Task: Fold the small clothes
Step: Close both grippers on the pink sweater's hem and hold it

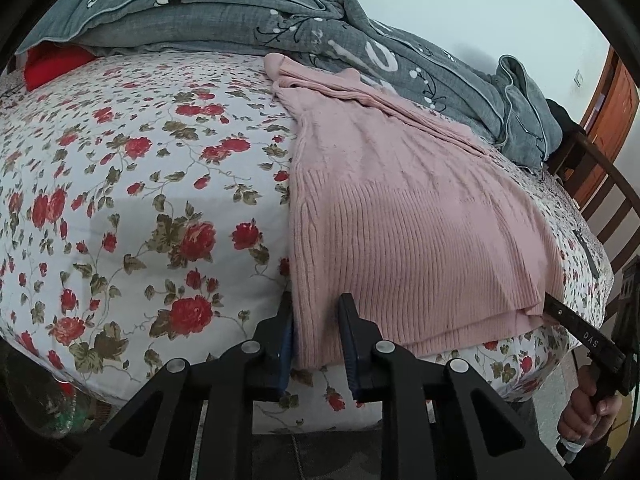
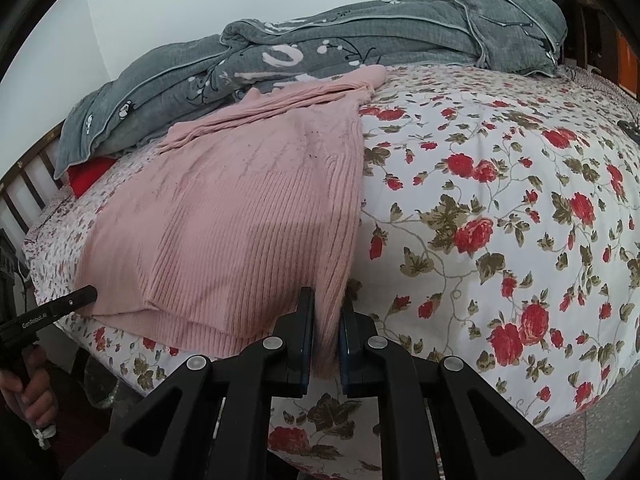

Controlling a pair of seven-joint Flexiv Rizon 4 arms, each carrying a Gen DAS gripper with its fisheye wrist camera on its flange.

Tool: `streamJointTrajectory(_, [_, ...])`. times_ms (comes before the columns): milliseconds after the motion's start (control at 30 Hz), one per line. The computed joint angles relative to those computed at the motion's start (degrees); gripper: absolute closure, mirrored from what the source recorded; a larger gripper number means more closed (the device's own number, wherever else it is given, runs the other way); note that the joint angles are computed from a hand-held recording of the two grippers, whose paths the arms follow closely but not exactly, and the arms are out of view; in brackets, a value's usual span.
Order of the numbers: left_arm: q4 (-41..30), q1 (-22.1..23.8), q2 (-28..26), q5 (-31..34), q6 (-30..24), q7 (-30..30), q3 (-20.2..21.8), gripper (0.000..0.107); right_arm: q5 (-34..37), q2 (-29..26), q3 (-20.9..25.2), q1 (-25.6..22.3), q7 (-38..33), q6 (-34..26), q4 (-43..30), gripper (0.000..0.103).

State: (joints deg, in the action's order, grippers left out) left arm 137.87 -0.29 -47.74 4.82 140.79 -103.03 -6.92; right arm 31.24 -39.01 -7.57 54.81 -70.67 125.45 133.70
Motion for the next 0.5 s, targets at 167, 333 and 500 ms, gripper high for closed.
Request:
streamJointTrajectory(167, [0.1, 0.4, 0.5, -0.1, -0.9, -0.5, -0.3, 0.092, -0.1, 0.3, 0.3, -0.4, 0.3, -0.4, 0.0, 0.092])
streamJointTrajectory(333, [-0.4, 8.8, -0.5, 8.0, -3.1, -4.0, -4.8, 0.100, -0.8, 0.5, 0.9, -1.1, 0.9, -0.3, 0.1, 0.097])
streamJointTrajectory(500, [0.6, 8.4, -0.3, 8.8, -0.7, -5.3, -3.9, 0.100, 0.3, 1.3, -0.4, 0.5, 0.3, -0.7, 0.5, 0.098])
